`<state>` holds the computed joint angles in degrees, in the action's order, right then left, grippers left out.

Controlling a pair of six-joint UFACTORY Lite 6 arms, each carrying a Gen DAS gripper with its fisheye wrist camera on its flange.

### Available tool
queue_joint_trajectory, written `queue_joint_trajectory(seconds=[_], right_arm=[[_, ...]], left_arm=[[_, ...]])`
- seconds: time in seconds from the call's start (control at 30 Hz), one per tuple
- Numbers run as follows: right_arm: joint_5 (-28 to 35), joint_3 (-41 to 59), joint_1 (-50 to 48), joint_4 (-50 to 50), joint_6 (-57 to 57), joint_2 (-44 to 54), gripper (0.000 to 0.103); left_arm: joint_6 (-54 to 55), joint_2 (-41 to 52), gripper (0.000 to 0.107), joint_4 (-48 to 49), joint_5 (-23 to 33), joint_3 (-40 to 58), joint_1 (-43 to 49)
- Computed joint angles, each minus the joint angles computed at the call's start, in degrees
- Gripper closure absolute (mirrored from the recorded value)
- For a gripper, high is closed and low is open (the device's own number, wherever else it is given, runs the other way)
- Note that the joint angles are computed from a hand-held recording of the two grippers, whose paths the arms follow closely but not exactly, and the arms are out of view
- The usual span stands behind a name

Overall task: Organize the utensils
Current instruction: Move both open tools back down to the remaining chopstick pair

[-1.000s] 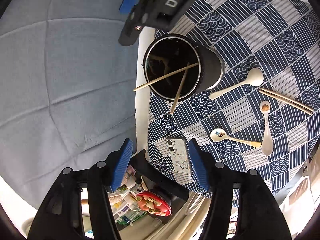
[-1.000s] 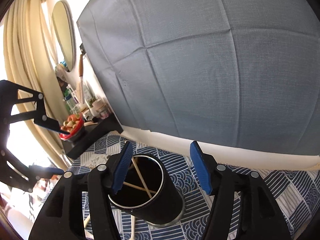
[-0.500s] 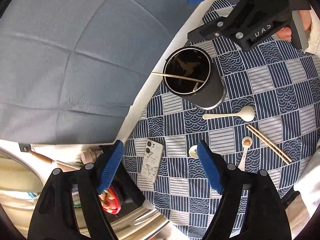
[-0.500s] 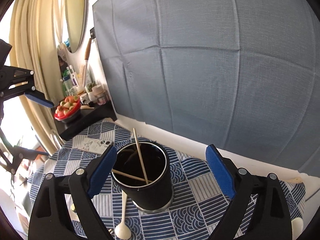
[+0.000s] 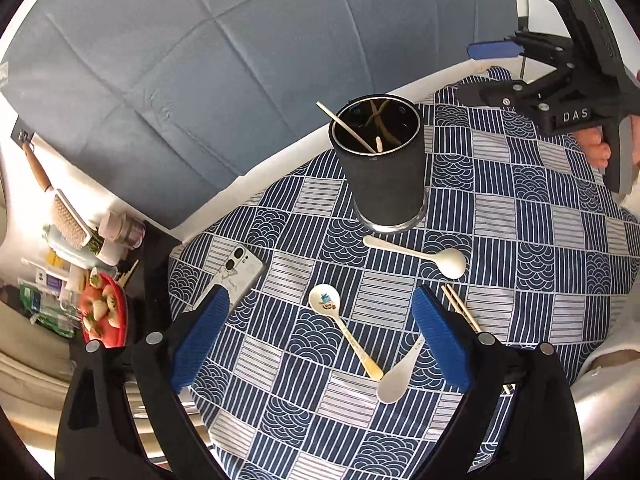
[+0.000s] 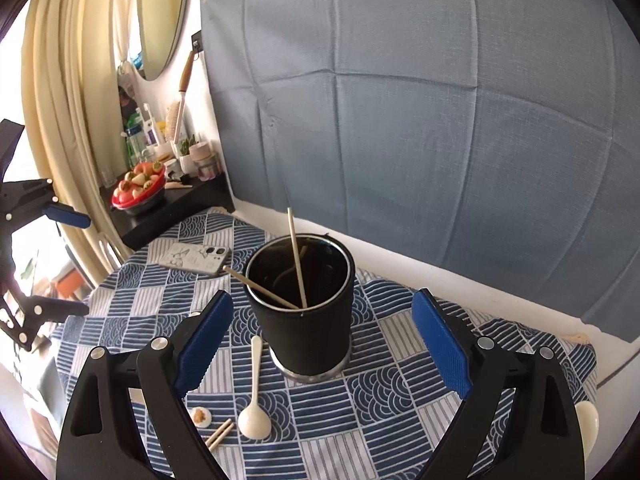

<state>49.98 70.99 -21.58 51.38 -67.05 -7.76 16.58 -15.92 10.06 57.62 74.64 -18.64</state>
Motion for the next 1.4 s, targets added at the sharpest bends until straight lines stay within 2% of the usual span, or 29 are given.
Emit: queue_joint_trajectory(seconds=[0.2,0.33,0.63,0.8,1.07,1.4], right_arm=[[-1.63,-11.50,0.37,-2.32,0.81,-9.98,0.017],[-2.50,-18.07,1.32,-4.41,2.61,-16.17,0.016],[-4.68,-29.90,4.54,-9.46,7.89,-25.31,0.016],[-6.60,-34.18,8.98,-13.92,11.69,-26.99,0.016],[-10.83,-39.00,17.34,-19.98,17.71,-26.32,0.016],[-17.57,-43.03,27.70,-28.67,31.02,-21.83,0.016]], left_arm=[[1.38,-7.50,0.016,-5.02,-4.13,-10.67,3.81],[5.43,-12.18,0.016,-10.94,-4.82,-15.75,7.31],[7.73,-21.32,0.013,-15.95,-6.02,-27.37,9.92],[7.70,-22.93,0.012,-19.06,-6.88,-32.05,11.93],[1.52,-25.99,0.012,-18.71,-9.59,-37.93,10.81],[0.18,-25.85,0.012,-19.53,-10.70,-41.95,11.19]])
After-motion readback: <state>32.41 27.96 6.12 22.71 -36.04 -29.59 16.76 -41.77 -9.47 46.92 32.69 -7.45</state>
